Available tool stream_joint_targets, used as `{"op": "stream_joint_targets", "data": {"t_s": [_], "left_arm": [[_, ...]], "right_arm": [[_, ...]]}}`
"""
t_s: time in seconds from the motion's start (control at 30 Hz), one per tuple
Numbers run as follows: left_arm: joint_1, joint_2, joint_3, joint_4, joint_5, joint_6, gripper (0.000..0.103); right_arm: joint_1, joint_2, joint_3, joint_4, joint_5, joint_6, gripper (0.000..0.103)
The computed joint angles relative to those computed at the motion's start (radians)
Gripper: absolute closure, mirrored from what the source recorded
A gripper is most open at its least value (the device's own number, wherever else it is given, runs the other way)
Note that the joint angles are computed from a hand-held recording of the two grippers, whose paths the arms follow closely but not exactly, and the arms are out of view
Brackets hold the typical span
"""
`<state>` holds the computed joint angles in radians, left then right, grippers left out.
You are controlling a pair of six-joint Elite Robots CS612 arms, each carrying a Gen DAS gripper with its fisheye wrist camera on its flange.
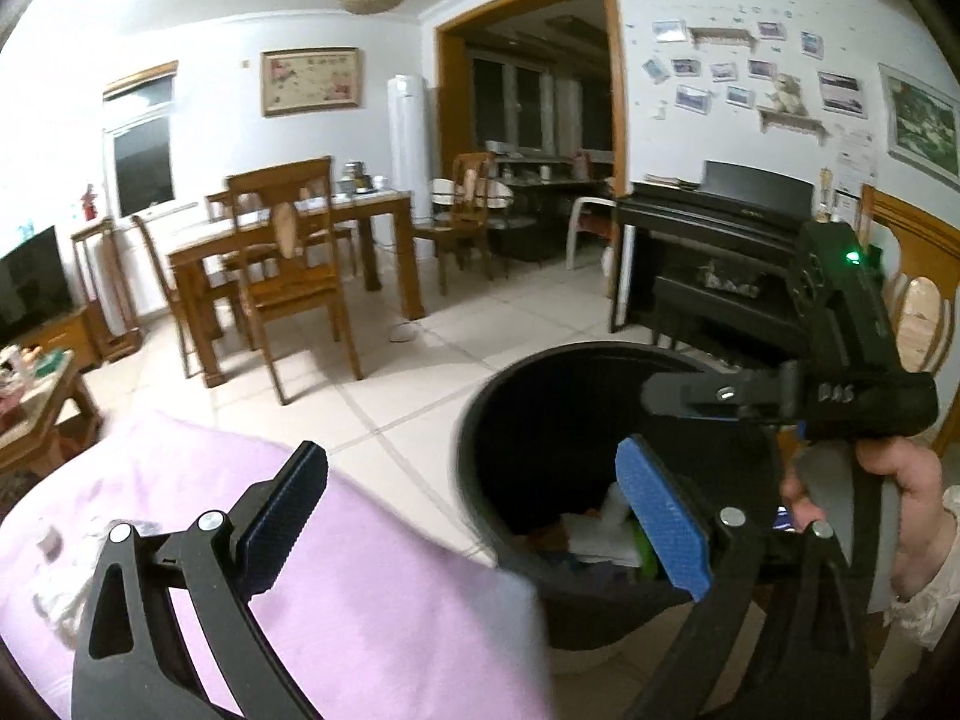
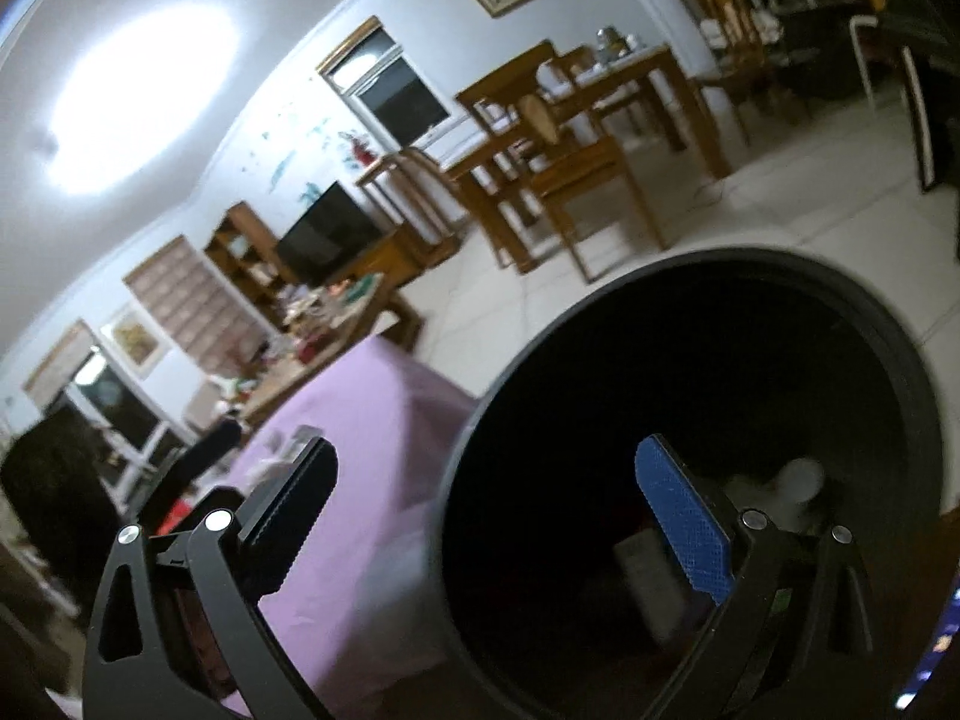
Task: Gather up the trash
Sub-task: 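Carry the blue tube and white cup over the black bin and open both tools, then grasp the white tissue with the left tool while the right tool grasps the black blister card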
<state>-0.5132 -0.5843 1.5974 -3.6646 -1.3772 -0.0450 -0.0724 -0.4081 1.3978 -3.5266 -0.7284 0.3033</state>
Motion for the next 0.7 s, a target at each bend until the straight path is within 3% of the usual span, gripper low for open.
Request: {"op": "stream_joint_targets", "data": {"t_s": [0.03, 0.23, 0.43, 0.5, 0.63, 0.7], "left_arm": [[0.007, -0.004, 0.007, 0.003, 0.017, -0.014, 0.006], [0.07, -0.026, 0.055, 0.07, 0.125, -0.133, 0.006], [0.15, -0.045, 0.078, 0.214, 0.188, -0.3, 0.006], [0.167, -0.047, 0.076, 0.252, 0.183, -0.316, 0.006], [0.199, -0.038, 0.058, 0.298, 0.098, -0.329, 0.007], [0.208, -0.037, 0.056, 0.299, 0.072, -0.349, 0.018]], "right_arm": [[0.005, -0.006, -0.001, 0.026, 0.009, -0.022, 0.005], [0.059, -0.035, 0.009, 0.019, -0.105, -0.122, 0.005], [0.115, -0.034, -0.026, 0.077, -0.111, -0.213, 0.005], [0.135, -0.03, -0.051, 0.118, -0.112, -0.255, 0.012], [0.186, -0.035, -0.099, 0.231, -0.115, -0.371, 0.02], [0.209, -0.03, -0.125, 0.276, -0.114, -0.427, 0.02]]}}
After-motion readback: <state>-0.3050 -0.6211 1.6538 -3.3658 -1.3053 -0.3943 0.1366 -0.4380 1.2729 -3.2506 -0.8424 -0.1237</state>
